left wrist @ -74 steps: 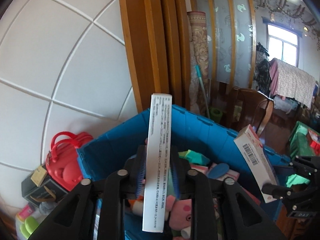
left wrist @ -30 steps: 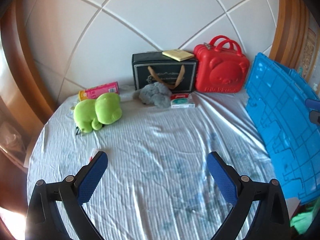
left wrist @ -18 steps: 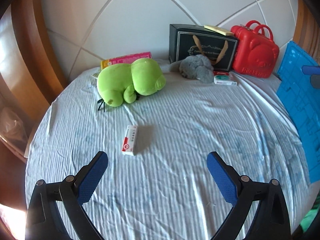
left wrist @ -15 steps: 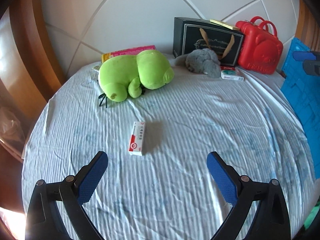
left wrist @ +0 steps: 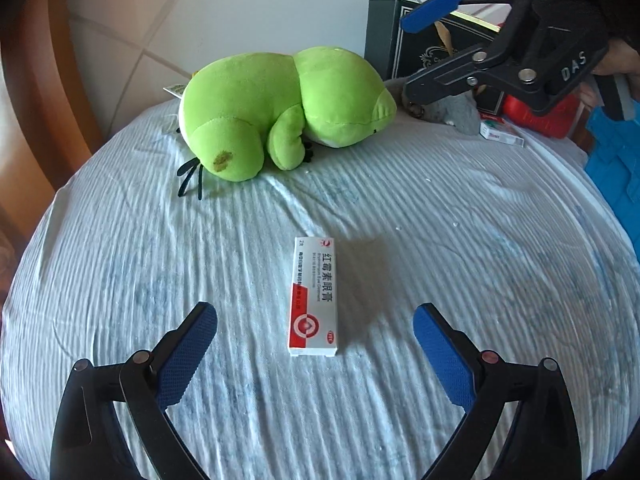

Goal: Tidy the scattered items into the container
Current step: 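Reach the left tool to the red-and-white ointment box and the right tool to the green frog plush, then grasp the red-and-white ointment box with the left tool while the right tool grasps the frog plush, then lift and carry the ointment box and frog plush over the blue crate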

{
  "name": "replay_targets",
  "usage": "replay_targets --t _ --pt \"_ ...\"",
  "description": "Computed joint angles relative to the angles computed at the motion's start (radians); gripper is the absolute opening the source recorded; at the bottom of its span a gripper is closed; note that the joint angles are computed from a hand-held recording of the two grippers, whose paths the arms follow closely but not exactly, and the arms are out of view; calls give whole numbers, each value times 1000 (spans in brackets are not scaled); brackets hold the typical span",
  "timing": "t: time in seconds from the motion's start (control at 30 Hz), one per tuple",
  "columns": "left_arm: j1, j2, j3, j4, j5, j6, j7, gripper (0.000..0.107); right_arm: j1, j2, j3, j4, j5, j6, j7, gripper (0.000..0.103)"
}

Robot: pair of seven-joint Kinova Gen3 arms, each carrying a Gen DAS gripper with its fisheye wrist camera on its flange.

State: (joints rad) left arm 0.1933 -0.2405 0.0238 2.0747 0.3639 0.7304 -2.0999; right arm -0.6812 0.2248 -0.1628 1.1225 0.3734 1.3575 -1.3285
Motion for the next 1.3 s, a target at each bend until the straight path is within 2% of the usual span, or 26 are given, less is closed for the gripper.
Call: replay_targets --t 0.07,0.17,0.3,0.37,0.47,0.57,0.6,0.63,0.67,0.73,0.77,0.8,0.83,0.87,1.03,1.3 --pt "15 20 -24 5 52 -9 -42 100 -11 58 -2 -50 24 23 66 97" --pt "22 46 -26 1 96 -14 -95 100 -42 136 18 -122 58 54 147 97" --pt "13 91 12 -14 72 -17 -94 100 -71 231 60 -226 68 83 202 97" --pt "11 97 14 -11 89 -22 -113 100 -96 277 89 -262 97 92 222 102" --pt "8 101 26 -15 85 -28 -106 100 -119 358 135 -347 114 153 240 103" --pt "9 99 36 -11 81 -46 -104 90 -146 393 176 -349 154 162 220 103" --pt "9 97 36 -7 82 -56 -100 85 -150 397 187 -348 158 164 193 103" --pt "9 93 34 -3 84 -63 -98 78 -152 391 192 -334 161 151 164 95" --pt "9 89 28 2 91 -71 -102 74 -154 381 195 -320 166 136 137 82" --pt "8 79 7 14 120 -81 -122 50 -150 374 195 -326 165 136 107 70" --pt "3 76 5 17 121 -87 -115 44 -151 371 195 -328 170 137 99 64" --pt "-2 73 4 19 118 -91 -105 31 -151 366 195 -330 172 138 90 62" --pt "-6 74 -5 18 130 -86 -111 26 -149 360 195 -334 170 141 77 59" --pt "-3 76 -26 16 156 -68 -134 26 -145 356 192 -341 162 149 64 58" --pt "-19 68 -39 13 190 -19 -167 25 -138 301 168 -315 129 166 24 57" --pt "-64 -7 -63 17 191 93 -129 25 -127 164 116 -238 87 196 -81 57"
